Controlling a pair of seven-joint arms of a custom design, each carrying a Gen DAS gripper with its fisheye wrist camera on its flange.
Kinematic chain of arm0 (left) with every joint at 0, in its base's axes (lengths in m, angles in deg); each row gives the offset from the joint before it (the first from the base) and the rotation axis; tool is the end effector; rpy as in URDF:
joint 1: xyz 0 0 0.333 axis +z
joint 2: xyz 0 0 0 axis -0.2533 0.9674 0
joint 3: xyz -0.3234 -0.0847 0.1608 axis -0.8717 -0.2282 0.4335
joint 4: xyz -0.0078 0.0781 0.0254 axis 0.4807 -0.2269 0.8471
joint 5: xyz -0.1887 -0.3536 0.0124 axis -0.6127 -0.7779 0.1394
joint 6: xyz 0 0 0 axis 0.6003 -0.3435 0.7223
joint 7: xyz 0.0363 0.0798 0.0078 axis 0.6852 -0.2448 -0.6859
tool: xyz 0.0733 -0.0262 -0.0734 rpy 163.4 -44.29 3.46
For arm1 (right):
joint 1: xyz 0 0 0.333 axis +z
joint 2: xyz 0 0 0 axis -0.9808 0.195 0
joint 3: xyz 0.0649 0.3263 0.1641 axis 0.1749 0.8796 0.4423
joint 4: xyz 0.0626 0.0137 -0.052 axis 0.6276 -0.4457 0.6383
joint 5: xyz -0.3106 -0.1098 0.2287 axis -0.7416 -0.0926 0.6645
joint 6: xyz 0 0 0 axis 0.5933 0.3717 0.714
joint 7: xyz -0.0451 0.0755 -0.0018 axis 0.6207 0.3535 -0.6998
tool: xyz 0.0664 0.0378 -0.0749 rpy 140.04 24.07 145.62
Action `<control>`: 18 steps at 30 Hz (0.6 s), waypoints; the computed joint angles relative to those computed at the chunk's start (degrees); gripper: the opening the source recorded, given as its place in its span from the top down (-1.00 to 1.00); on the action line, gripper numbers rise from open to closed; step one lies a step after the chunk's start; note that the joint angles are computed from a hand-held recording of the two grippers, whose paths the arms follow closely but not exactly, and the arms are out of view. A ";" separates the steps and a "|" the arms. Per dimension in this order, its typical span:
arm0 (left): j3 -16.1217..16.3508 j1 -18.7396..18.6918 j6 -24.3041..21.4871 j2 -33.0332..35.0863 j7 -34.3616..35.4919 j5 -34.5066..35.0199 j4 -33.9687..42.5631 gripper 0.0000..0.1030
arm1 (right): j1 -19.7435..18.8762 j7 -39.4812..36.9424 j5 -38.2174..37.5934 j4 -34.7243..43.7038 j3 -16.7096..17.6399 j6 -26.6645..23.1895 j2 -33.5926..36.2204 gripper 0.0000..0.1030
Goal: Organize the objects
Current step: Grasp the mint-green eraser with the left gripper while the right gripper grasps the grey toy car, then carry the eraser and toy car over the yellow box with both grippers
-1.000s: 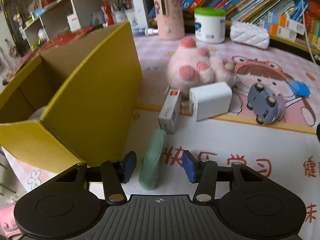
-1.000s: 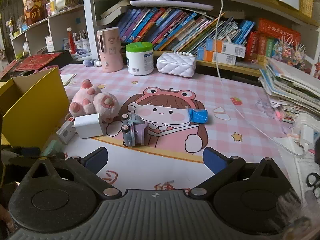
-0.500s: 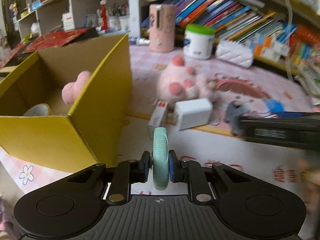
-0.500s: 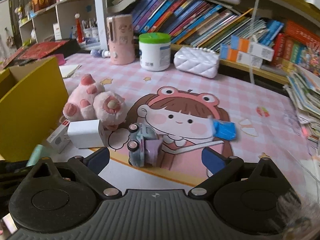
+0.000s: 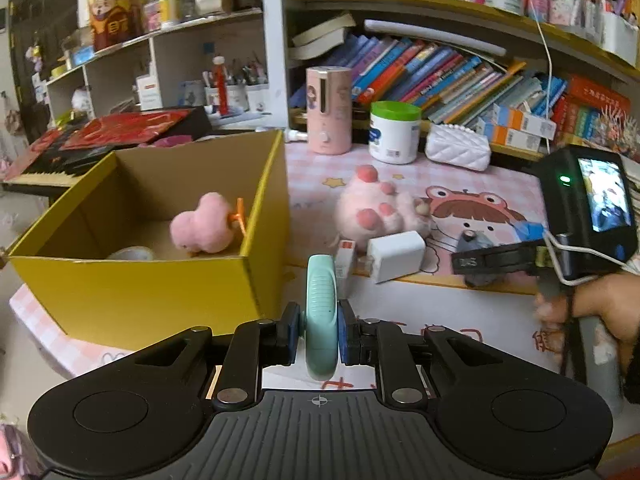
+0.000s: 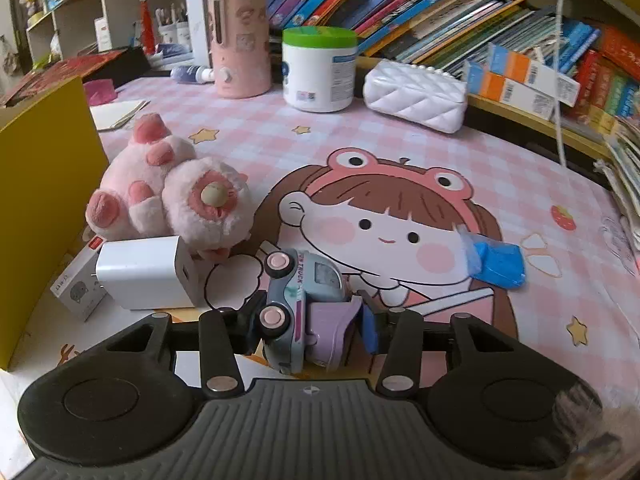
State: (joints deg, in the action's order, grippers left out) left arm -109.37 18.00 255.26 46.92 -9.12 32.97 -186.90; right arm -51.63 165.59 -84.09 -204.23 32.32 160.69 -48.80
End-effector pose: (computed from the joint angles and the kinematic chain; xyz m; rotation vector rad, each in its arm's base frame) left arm 0.4591 -0.1078 0.4863 -1.6924 1.6831 -0.7759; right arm 0.6074 0.2128 0.4301 -1.8687 1.6151 -0.6539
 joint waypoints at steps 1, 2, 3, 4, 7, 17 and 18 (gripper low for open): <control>1.12 -1.00 0.47 -0.20 0.23 -0.13 -0.40 0.66 | 1.13 1.47 -0.97 -0.47 -1.26 0.18 -0.54 0.15; 2.01 -1.79 1.15 -0.26 0.71 -0.28 -0.75 0.66 | 2.83 4.08 -2.94 -1.26 -3.25 0.63 -1.40 0.16; 2.42 -2.24 1.79 -0.27 1.34 -0.55 -1.02 0.66 | 4.16 6.78 -5.12 -1.97 -4.80 0.87 -2.33 0.16; 3.31 -3.23 2.62 -0.27 2.40 -0.89 -1.44 0.66 | 5.37 10.10 -7.89 -2.61 -6.21 0.98 -3.33 0.16; 8.61 -8.94 4.32 0.02 5.73 -2.19 -2.73 0.66 | 11.61 28.70 -23.23 -4.58 -13.21 1.88 -7.52 0.16; 31.82 -29.40 6.98 -3.36 12.98 -5.88 -8.22 0.66 | 12.61 45.96 -41.90 -10.30 -4.72 -7.02 -20.14 0.15; 33.73 -30.74 6.62 -4.21 13.66 -6.31 -8.88 0.66 | 12.58 44.46 -40.33 -10.73 -3.55 -7.73 -20.57 0.15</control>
